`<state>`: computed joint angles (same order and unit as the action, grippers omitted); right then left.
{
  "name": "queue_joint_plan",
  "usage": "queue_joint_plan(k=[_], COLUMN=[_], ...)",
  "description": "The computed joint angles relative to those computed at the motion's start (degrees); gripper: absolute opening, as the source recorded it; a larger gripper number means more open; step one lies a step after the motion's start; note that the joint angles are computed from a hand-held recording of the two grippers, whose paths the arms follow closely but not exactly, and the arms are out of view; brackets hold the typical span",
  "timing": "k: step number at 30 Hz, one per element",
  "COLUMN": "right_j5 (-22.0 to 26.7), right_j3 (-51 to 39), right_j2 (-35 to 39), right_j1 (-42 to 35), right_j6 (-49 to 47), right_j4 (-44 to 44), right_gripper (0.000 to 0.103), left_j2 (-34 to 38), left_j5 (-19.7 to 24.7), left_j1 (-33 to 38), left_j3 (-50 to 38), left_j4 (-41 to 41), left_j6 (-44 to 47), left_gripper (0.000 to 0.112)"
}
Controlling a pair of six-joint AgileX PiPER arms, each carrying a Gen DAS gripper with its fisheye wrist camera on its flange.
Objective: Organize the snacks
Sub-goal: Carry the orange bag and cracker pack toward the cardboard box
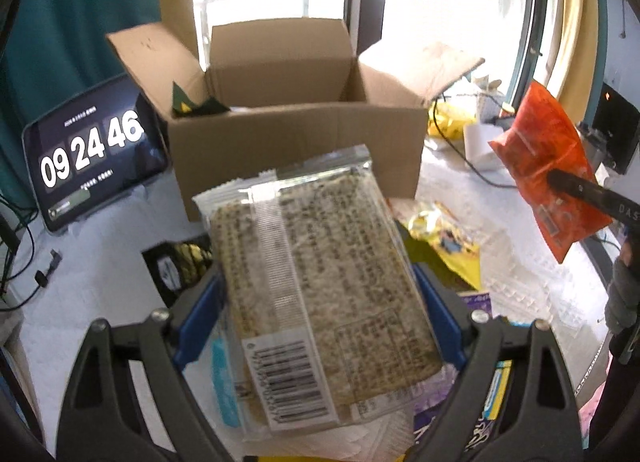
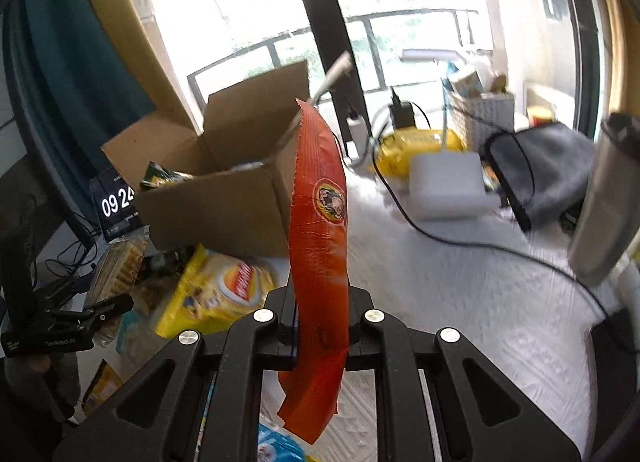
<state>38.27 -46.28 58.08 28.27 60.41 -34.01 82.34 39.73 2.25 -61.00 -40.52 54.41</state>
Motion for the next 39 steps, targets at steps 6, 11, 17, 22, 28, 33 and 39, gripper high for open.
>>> queue_joint_plan(k=[6, 11, 17, 22, 28, 33, 39], right_j5=[2.3, 3.3, 4.0, 3.4, 1.9, 0.2, -1.3], right_j3=[-6.2, -11.9, -18.7, -23.3, -29.1, -34.9, -43.0], right_j2=[4.2, 8.3, 13.2, 16.5, 21.5, 26.7, 33.7], right_j1=[3.3, 3.8, 3.1, 1.5, -1.3, -3.9, -7.4], right_j6=[1.1, -0.7, -3.7, -7.0, -11.7, -16.6, -23.6], right_j4=[-3.0, -3.5, -3.4, -2.4, 0.0, 2.9, 8.4], right_gripper=[0.015, 0.015, 0.015, 0.015, 0.015, 0.015, 0.015], left_j2=[1.2, 2.5, 6.4, 9.8, 14.8, 20.8, 28.6], left_j5=[2.7, 4.5, 5.8, 6.0, 5.5, 5.1, 4.5], left_j1=[3.3, 5.1, 5.9, 5.6, 4.0, 2.2, -0.3], left_j3=[-3.8, -8.5, -15.4, -21.3, -29.5, -38.7, -50.1], left_j4=[-4.1, -6.9, -8.5, -8.9, -7.7, -5.2, -1.7], left_j6=[3.6, 6.6, 7.0, 6.3, 4.3, 0.6, -5.2], left_gripper=[0.090, 0.090, 0.090, 0.090, 0.090, 0.090, 0.090])
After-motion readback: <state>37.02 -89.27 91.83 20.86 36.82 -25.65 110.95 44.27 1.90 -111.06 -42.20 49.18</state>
